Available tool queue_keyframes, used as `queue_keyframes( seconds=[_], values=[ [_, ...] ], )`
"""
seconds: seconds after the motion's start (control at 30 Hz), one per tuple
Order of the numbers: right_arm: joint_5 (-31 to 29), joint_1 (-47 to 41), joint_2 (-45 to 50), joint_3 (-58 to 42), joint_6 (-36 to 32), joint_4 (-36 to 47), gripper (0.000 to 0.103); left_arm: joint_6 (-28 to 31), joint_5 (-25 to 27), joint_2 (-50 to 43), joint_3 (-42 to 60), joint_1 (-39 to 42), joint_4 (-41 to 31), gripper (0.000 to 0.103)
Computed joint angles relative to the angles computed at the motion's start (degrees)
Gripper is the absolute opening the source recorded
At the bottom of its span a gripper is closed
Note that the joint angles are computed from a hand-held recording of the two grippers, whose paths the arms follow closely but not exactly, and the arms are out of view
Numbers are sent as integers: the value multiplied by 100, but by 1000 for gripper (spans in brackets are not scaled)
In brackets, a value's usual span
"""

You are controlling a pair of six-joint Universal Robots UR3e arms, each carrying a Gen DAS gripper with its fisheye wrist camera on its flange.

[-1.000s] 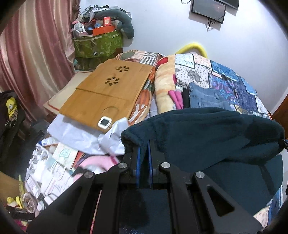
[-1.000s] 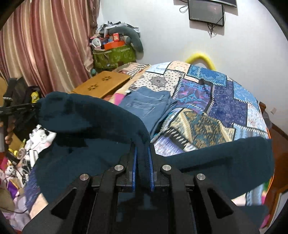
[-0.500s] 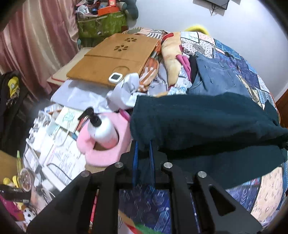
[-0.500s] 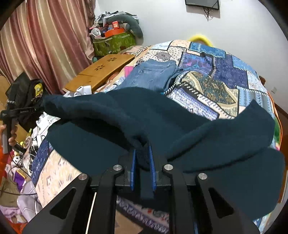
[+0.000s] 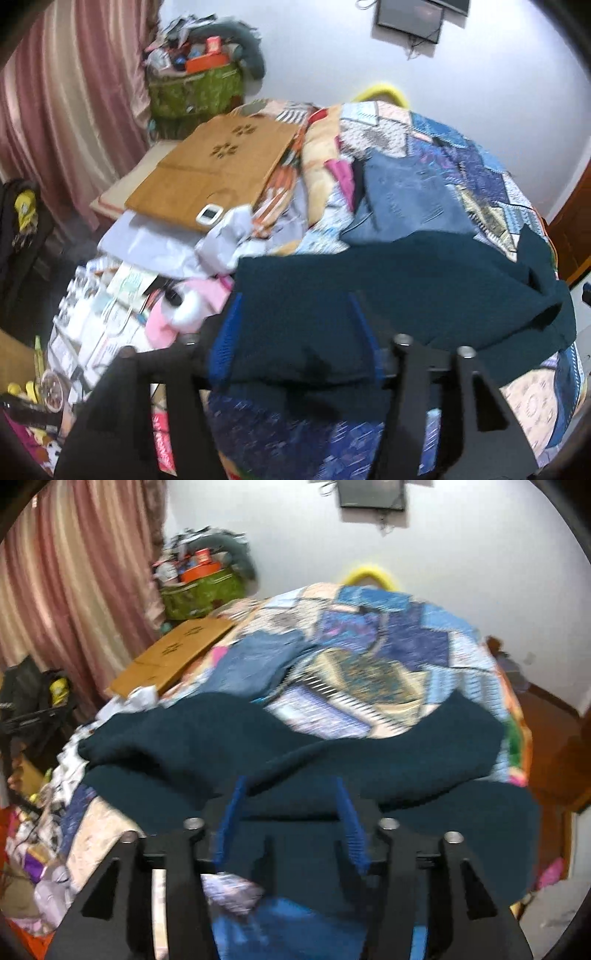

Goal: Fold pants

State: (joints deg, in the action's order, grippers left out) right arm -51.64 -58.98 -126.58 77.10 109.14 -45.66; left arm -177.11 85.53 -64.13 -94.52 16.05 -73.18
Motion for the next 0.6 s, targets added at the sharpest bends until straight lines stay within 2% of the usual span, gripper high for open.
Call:
queue_keyframes(
  seconds=[0.07,0.1,0.17,0.33,0.43,0.6],
  values=[
    [-22,13,199,10,329,-485,69,-283,128,-450,329,-423,167,77],
    [-38,65,324,39,538,-773,70,-433,207,-728,553,-644,218,86],
    [-128,273,668,119,1046,-1470,70,-706,345,-1317,1040,-1045,322,94],
    [-853,1165,1900,389,2613,-3812,70,-1053,598,-2782,2403,-1733,367,94],
    [-1387,1631,2841,130,3232,-4640,70,-1080,692,-3489,3081,-1940,349,94],
    [-2019,2070,4069,-325,3706,-5568,70,-977,766,-4679,4290,-2082,21,94]
  ],
)
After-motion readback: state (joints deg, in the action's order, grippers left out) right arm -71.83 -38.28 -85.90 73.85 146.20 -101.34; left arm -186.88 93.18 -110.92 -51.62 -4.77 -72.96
